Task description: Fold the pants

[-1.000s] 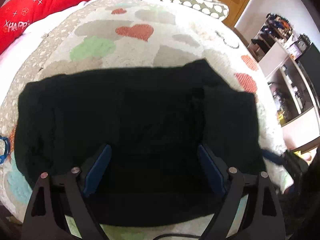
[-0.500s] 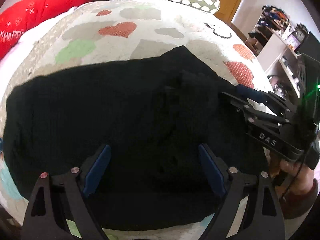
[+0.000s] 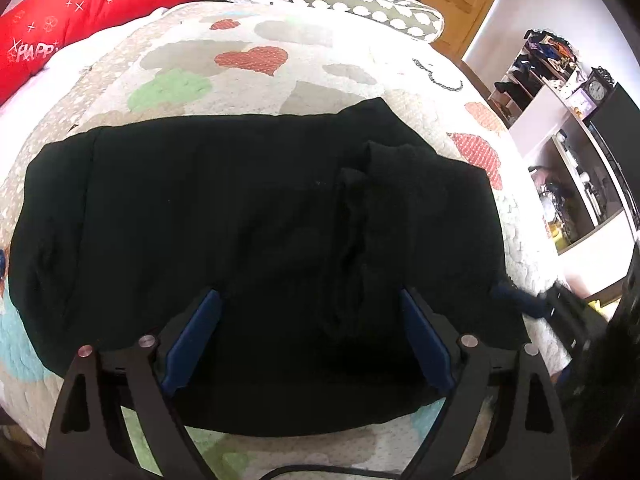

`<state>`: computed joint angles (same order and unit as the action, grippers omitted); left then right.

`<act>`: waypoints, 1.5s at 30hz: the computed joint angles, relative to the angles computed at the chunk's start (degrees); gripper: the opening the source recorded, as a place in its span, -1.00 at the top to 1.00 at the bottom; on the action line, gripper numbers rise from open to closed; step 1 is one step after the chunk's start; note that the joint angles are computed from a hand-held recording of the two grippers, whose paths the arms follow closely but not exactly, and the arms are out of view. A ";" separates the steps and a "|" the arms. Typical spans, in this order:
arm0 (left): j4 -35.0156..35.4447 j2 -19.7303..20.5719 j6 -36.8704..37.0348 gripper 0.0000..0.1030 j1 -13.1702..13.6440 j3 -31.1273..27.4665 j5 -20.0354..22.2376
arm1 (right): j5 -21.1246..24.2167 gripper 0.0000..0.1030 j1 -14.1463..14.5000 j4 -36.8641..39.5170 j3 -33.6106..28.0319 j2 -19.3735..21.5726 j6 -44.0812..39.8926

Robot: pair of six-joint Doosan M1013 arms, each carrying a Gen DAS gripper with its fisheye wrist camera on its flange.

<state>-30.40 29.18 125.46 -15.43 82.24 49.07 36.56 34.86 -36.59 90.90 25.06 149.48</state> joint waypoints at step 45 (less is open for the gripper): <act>-3.82 -0.38 -0.45 -0.79 1.26 1.21 -1.85 | 7.11 -0.37 -1.73 -4.66 -3.42 1.53 6.56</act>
